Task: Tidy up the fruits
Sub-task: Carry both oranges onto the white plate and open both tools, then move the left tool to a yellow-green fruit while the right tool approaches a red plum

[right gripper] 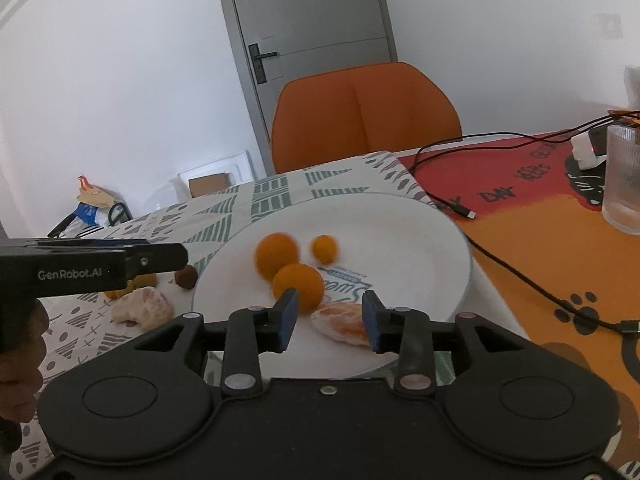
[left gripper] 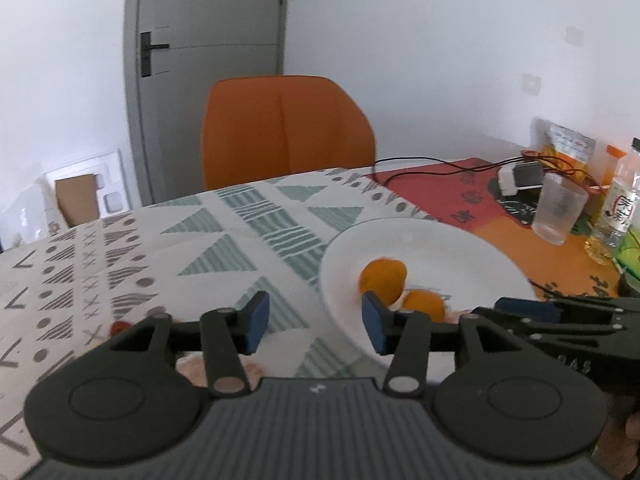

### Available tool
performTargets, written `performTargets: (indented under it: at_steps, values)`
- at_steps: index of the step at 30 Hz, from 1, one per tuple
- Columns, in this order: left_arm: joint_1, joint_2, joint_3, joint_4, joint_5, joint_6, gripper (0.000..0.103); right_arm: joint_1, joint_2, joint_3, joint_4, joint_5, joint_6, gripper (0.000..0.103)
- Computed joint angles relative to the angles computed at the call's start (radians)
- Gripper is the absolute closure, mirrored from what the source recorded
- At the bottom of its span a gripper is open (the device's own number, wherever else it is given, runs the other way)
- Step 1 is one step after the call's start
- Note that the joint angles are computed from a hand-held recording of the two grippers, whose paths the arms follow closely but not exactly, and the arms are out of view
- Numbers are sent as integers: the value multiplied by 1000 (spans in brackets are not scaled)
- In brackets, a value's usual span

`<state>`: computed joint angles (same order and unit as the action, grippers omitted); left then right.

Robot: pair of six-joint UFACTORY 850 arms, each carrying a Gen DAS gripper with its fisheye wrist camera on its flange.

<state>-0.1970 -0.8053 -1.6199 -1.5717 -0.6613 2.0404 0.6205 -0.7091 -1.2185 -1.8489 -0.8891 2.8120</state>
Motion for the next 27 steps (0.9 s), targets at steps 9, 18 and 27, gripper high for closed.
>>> performTargets:
  at_steps: [9, 18, 27]
  values:
    - [33, 7, 11, -37, 76, 4, 28, 2, -14, -28, -33, 13, 7, 56]
    - [63, 16, 24, -79, 114, 28, 19, 4, -46, -93, -74, 35, -30, 45]
    - [90, 6, 15, -81, 131, 15, 19, 8, -75, -155, -96, 65, -73, 38]
